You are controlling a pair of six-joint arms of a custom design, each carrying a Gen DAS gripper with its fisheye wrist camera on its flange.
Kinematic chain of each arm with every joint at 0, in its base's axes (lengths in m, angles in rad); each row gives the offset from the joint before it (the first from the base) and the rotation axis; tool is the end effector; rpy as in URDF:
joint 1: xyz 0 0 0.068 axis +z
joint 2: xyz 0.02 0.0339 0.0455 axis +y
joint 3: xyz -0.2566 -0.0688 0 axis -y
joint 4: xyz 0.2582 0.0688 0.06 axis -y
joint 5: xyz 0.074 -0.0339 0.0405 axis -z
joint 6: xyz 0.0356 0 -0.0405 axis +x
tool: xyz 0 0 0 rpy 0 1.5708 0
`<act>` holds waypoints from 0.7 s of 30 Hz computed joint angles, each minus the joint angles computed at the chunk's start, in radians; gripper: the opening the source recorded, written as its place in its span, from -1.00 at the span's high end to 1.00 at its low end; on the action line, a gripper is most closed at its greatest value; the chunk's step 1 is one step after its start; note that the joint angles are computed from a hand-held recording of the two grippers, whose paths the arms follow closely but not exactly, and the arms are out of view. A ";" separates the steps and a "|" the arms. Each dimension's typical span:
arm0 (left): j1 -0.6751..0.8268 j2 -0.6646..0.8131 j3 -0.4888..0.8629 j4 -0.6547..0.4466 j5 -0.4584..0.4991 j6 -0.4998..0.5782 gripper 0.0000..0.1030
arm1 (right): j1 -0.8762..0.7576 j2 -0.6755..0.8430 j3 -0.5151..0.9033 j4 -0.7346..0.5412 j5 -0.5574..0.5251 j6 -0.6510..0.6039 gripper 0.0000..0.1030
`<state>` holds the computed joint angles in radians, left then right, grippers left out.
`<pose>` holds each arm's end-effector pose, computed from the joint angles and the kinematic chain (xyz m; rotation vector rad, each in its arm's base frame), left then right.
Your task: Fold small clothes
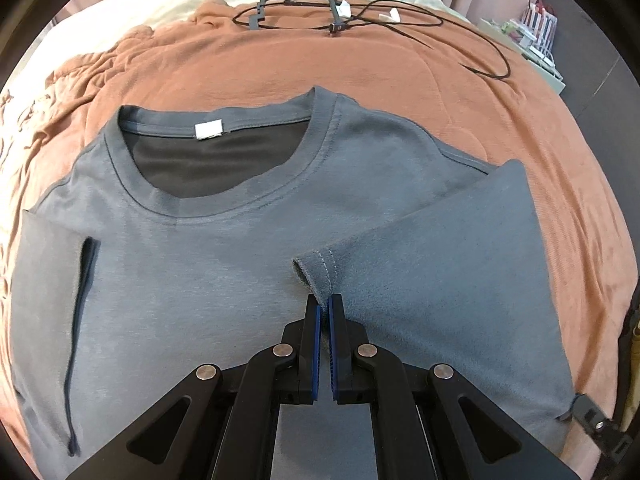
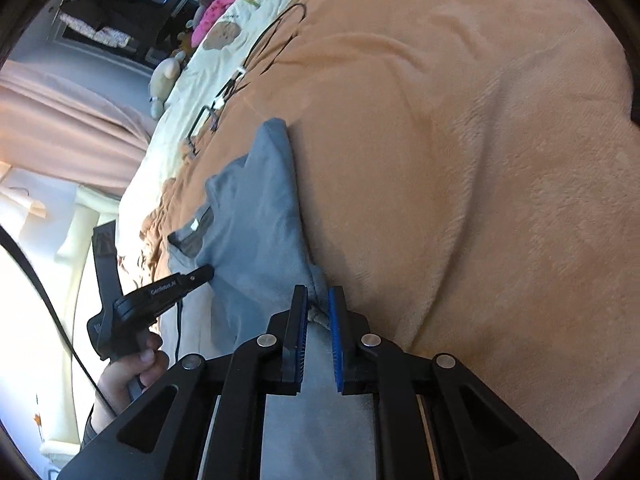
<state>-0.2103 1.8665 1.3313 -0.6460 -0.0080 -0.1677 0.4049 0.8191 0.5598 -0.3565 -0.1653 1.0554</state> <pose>0.3806 -0.0809 0.1775 0.0565 2.7554 -0.0913 0.1804 0.0837 0.2297 0.6579 2.2672 0.9596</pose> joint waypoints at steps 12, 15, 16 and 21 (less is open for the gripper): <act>-0.012 0.055 0.062 0.042 -0.026 0.031 0.93 | 0.013 -0.089 -0.081 0.091 0.027 0.077 -0.40; -0.021 0.092 0.101 0.035 -0.042 0.043 0.93 | 0.030 -0.069 -0.099 0.134 0.029 0.079 -0.40; -0.022 0.103 0.112 0.031 -0.046 0.044 0.93 | 0.033 -0.054 -0.099 0.136 0.031 0.077 -0.40; -0.034 0.125 0.134 0.027 -0.063 0.047 0.93 | 0.016 -0.016 -0.080 0.122 -0.001 0.038 -0.40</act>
